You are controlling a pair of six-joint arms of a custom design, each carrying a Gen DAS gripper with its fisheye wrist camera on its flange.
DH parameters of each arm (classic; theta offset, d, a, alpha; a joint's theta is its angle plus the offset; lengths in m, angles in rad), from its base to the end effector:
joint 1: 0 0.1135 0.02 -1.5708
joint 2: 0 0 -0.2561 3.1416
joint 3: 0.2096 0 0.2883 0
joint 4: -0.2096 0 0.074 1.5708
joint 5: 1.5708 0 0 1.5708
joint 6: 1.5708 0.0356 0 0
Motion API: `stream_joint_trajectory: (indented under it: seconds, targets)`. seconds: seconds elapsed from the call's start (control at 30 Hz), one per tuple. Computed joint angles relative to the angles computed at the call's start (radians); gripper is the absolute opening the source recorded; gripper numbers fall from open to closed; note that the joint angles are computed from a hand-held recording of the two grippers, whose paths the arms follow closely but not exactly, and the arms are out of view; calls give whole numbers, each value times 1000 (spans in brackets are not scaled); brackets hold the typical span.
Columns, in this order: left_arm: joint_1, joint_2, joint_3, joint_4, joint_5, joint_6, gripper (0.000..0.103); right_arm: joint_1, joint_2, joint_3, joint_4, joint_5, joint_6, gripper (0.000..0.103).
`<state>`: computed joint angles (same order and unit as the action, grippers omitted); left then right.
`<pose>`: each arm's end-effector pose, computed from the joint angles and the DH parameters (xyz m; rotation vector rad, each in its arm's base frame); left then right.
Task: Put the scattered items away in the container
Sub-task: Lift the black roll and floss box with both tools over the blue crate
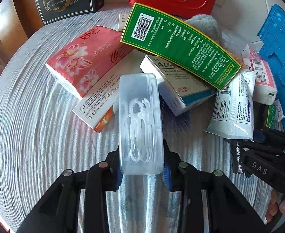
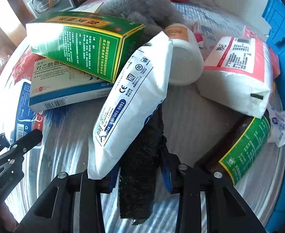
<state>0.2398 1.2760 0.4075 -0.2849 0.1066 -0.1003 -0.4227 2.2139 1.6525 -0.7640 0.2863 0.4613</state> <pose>0.2126 0.0481 0.0820 -0.4294 2.6822 -0.1045 0.4250 -0.2022 0.1142 1.2712 2.5671 -0.4060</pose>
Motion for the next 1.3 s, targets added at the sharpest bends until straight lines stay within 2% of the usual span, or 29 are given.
stream_joint_trajectory:
  seconds: [0.23, 0.37, 0.5, 0.7, 0.8, 1.1, 1.3]
  targets:
    - [-78, -375, -85, -221, -39, -74, 32, 11, -228, -261, 77, -81, 20, 35]
    - [-212, -565, -79, -361, -124, -174, 32, 17, -379, -375, 107, -81, -2, 35]
    - [-390, -673, -30, -487, -242, -324, 32, 27, -514, -452, 107, -78, -38, 35]
    - [-662, -724, 54, -620, -427, -544, 32, 114, -676, -491, 65, -23, -48, 35]
    - [-760, -729, 107, -675, -495, -604, 32, 140, -723, -473, 46, 13, -54, 34]
    - [-906, -730, 262, -725, -610, -579, 32, 237, -837, -357, -76, 219, -24, 34]
    - [-1022, -586, 436, -691, -674, -524, 32, 280, -883, -223, -229, 370, 9, 34]
